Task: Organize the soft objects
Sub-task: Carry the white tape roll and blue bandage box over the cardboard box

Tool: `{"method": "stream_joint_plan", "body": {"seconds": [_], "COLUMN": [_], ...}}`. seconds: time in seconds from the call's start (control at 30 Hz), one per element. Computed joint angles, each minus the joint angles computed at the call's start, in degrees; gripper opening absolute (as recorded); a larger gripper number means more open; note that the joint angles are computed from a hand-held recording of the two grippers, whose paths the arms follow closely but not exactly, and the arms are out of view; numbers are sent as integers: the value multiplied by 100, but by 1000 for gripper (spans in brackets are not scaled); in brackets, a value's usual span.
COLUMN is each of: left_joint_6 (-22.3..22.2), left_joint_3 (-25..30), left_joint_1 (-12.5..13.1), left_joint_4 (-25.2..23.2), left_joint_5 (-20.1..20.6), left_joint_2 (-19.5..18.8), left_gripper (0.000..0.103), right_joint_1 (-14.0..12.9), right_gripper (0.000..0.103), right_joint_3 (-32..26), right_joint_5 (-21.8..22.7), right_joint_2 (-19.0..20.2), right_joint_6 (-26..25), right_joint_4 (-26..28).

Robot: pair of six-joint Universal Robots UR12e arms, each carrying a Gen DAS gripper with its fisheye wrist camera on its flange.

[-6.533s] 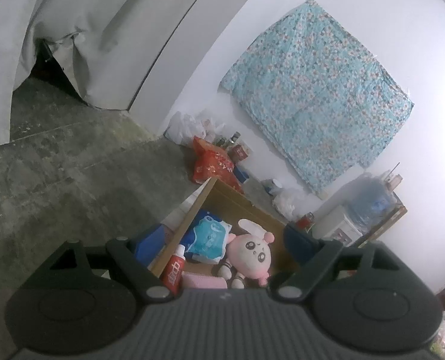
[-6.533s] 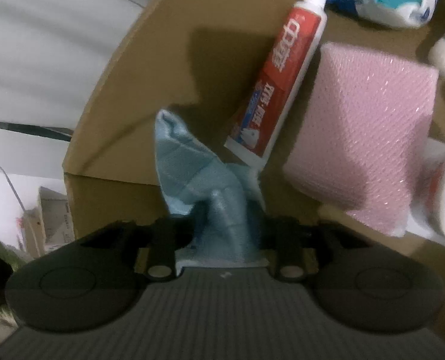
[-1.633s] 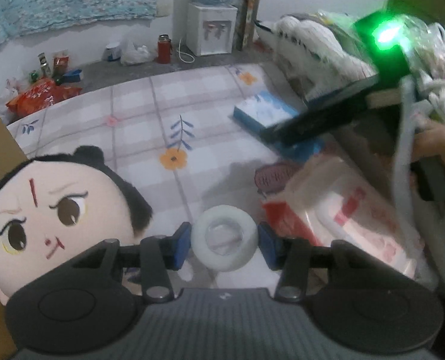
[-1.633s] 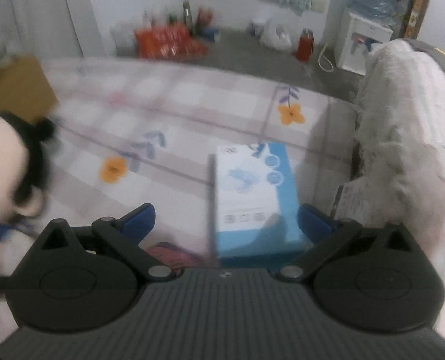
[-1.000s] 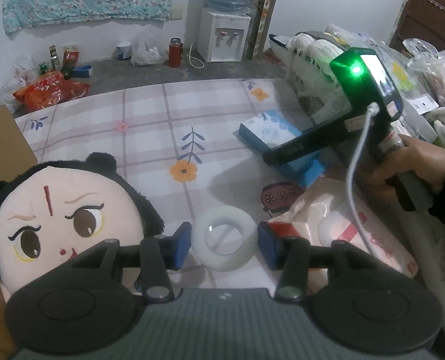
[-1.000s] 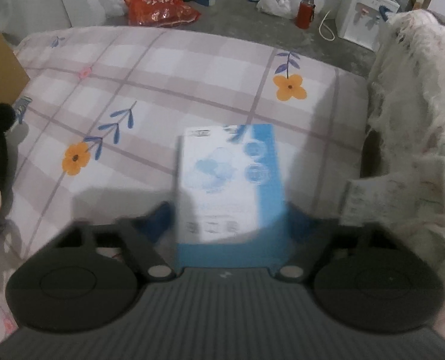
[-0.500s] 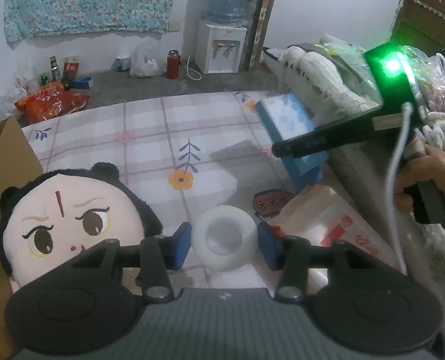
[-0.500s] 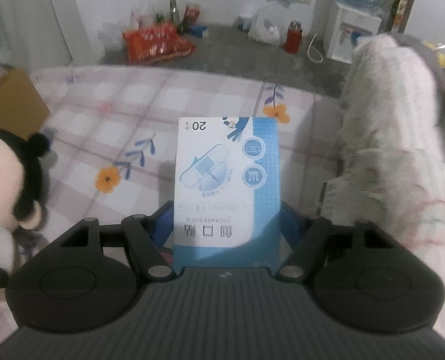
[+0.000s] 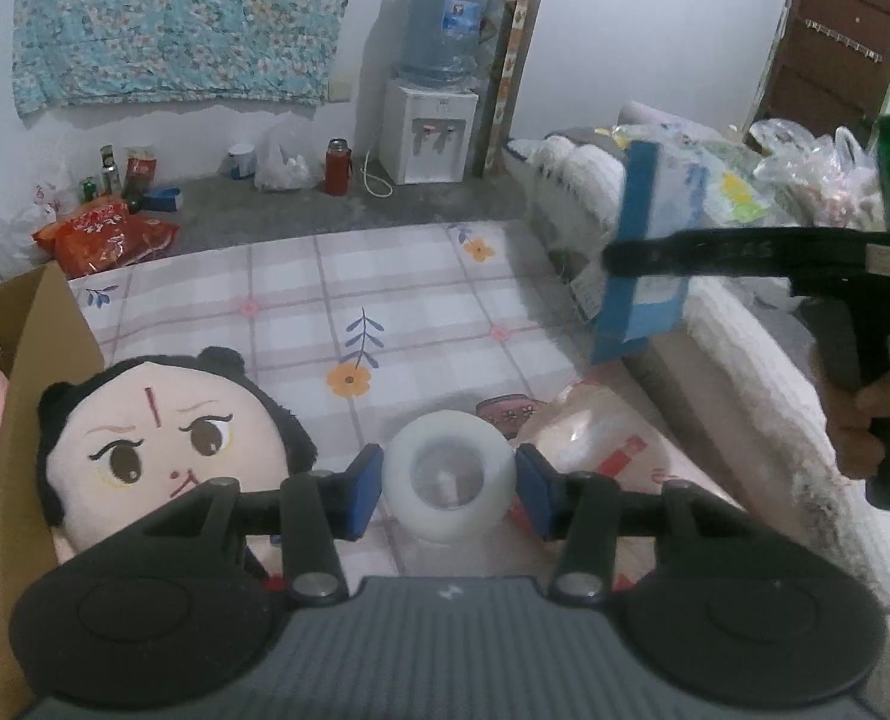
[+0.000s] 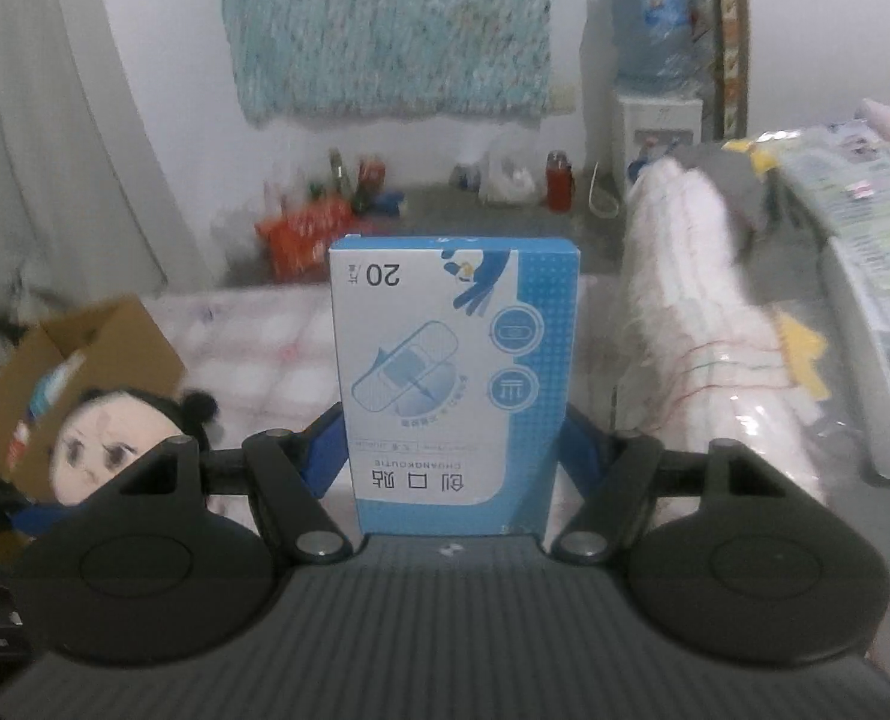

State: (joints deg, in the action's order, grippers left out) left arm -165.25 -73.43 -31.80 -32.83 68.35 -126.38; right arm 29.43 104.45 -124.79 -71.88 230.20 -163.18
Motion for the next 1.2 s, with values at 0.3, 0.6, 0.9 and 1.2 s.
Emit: {"method": "stream_joint_plan", "body": {"seconds": [0.3,0.6,0.9,1.2], "left_joint_6": [13,267,168,-490], "left_joint_3": [-512,-1244,-1893,-2303], "left_joint_1": [145,325,593,856], "left_joint_4": [266,300,469,1177], "left_joint_5": [-483,-954,-1298,-1109], "left_joint_2": [446,1064,1654,1959], "left_gripper": [49,49,49,49], "right_joint_1": [823,1687,2130,2196], "right_gripper": [71,71,71,71], "right_joint_3": [219,55,-339,-874], "right_joint_5": [-1077,-1815,-1849,-1389], "right_joint_2": [-256,11,446,857], "right_joint_6": [1058,1921,1971,1202], "right_joint_4": [-412,-669,-1264,-2078]}}
